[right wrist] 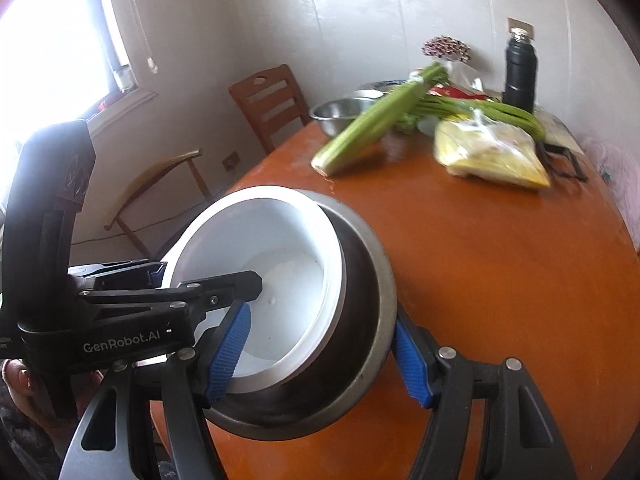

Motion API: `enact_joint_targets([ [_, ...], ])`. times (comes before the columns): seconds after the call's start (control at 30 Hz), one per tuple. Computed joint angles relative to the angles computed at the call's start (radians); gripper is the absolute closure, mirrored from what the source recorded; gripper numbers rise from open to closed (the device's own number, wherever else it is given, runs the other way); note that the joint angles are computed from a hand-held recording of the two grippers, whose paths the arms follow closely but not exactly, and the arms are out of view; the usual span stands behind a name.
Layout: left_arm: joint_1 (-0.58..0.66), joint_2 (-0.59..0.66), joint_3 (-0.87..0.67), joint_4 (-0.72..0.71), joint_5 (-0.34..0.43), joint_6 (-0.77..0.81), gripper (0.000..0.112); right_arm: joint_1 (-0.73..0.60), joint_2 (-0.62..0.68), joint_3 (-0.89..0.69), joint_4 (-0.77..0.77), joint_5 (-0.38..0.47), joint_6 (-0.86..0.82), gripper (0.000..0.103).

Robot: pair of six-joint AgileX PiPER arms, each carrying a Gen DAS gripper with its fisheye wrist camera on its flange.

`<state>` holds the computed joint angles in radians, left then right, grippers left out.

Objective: Organize plates and bowls
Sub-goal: 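Lift the nested bowls with the left gripper over the cake pan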

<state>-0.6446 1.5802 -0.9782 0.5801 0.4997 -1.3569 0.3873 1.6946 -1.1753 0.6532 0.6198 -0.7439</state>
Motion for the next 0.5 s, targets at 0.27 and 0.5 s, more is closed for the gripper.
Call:
enact_joint_targets([
  [0.27,0.105,0.055,-0.011,-0.113,-0.088,0.163,0.063,0.053,0.137,-0.125,-0.093,-0.002,0.121,0.034],
  [0.5,0.131,0.11,-0.024,-0.153,-0.123,0.212,0.063,0.035,0.193,-0.159,-0.079,0.017,0.12,0.034],
])
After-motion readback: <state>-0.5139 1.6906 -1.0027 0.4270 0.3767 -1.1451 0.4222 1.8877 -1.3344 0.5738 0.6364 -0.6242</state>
